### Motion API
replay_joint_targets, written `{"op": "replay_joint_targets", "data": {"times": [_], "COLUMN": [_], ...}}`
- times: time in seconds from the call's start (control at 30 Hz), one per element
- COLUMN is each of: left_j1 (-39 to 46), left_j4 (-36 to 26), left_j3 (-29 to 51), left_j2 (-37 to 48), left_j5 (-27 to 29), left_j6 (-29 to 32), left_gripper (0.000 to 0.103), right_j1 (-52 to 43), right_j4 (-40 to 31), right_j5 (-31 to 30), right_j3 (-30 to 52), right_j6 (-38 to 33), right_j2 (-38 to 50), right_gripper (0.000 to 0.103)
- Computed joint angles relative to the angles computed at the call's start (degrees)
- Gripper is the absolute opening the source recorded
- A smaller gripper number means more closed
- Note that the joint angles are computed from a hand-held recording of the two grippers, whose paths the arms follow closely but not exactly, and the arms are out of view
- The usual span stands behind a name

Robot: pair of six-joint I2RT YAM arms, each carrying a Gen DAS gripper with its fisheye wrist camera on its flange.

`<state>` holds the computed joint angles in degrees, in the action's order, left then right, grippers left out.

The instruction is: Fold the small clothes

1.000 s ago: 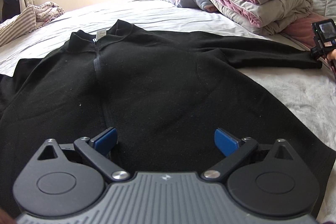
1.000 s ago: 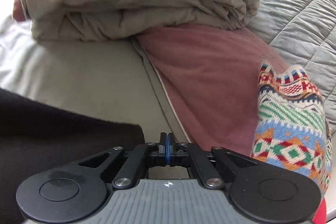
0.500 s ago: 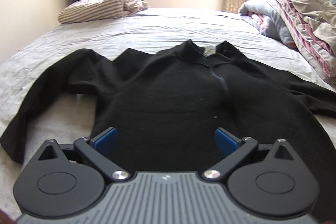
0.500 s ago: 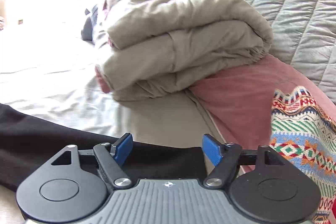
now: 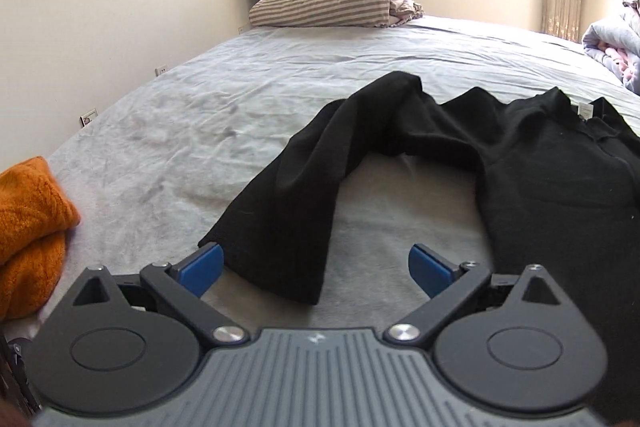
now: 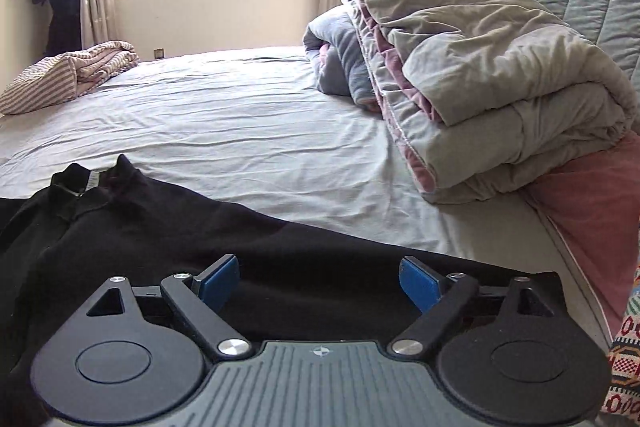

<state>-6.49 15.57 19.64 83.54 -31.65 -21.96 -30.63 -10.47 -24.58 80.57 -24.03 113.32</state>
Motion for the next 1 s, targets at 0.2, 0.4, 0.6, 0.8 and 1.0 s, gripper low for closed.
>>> {"op": "replay_joint_targets", "data": {"times": [0.2,0.4,0.6,0.8,1.0], "left_j1": [11.83,19.88,33.03,37.82,39.09], "left_j4": [6.69,1.49,-10.61,-15.51,-17.18], "left_j3": [1.64,3.9,17.74,35.25,51.13], "left_j2": [10.46,-0.4,-3.51,8.6,24.3], "left_j5": [12.5,13.03,18.59,15.42,11.5], "left_j6": [7.49,12.54,13.45,15.38,16.41], "left_gripper": [0.043,0.007,0.005,0.005,0.005], "right_j1": [5.52,10.19,13.99,18.48,22.46], "right_j4": [-2.64,-1.58,-0.01,2.3,4.5], "right_j5": [-0.96,-0.12,0.89,2.31,4.84], "right_j3": [-3.8,-7.87,-9.18,-8.29,-5.71], "right_j6": [-1.73,-4.79,-4.5,-1.95,1.03], "right_j2": [-3.42,-6.57,-5.7,-3.19,0.51], "right_gripper": [0.088,0.089,0.089,0.089,0.089]}}
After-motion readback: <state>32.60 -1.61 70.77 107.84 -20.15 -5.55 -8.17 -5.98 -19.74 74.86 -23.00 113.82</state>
